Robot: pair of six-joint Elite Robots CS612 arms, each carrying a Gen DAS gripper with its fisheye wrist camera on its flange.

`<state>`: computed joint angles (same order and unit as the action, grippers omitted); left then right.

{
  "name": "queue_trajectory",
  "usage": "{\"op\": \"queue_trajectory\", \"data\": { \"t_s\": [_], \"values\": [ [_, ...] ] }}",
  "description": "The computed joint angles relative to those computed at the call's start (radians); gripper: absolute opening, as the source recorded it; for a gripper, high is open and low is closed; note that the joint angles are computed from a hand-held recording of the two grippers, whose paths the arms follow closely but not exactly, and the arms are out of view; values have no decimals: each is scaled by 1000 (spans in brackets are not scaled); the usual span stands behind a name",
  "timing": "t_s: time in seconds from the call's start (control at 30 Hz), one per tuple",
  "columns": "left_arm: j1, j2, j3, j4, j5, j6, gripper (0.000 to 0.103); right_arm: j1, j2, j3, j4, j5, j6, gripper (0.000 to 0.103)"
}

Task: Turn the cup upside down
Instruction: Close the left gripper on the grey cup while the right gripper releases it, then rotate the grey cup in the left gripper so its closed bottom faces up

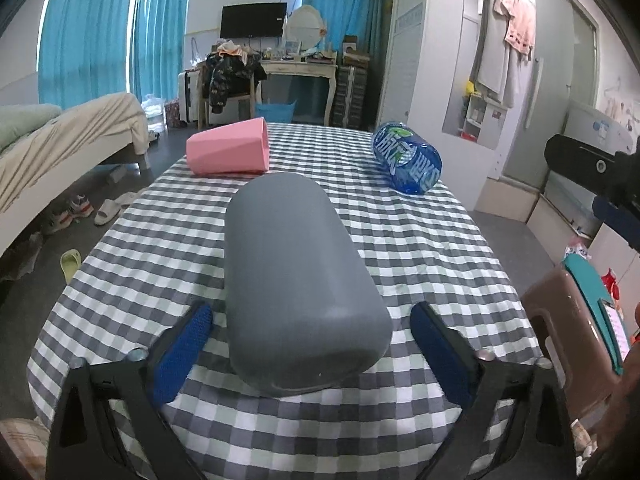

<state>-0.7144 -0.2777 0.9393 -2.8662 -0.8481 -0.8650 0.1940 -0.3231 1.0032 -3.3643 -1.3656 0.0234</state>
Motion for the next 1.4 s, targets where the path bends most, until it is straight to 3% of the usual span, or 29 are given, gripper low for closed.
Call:
{"op": "queue_trajectory", "data": {
  "t_s": [0.03,0.27,0.67,1.0,1.4],
  "values": [
    [1,-2,3,3,2,-2,78,2,3,-4,3,-3,-3,95],
    [4,-11,16,-14,-13,20,78,9,7,-13,15,-5,-27,94],
    [2,-57,60,-31,62,57,76,6,3,-9,31,3,-23,95],
    [12,-77,74,13,20,42,75,4,3,-9,34,8,-25,95],
    [8,-95,120,2,1,37,75,9,7,-16,48,1,-41,95]
  ]
}}
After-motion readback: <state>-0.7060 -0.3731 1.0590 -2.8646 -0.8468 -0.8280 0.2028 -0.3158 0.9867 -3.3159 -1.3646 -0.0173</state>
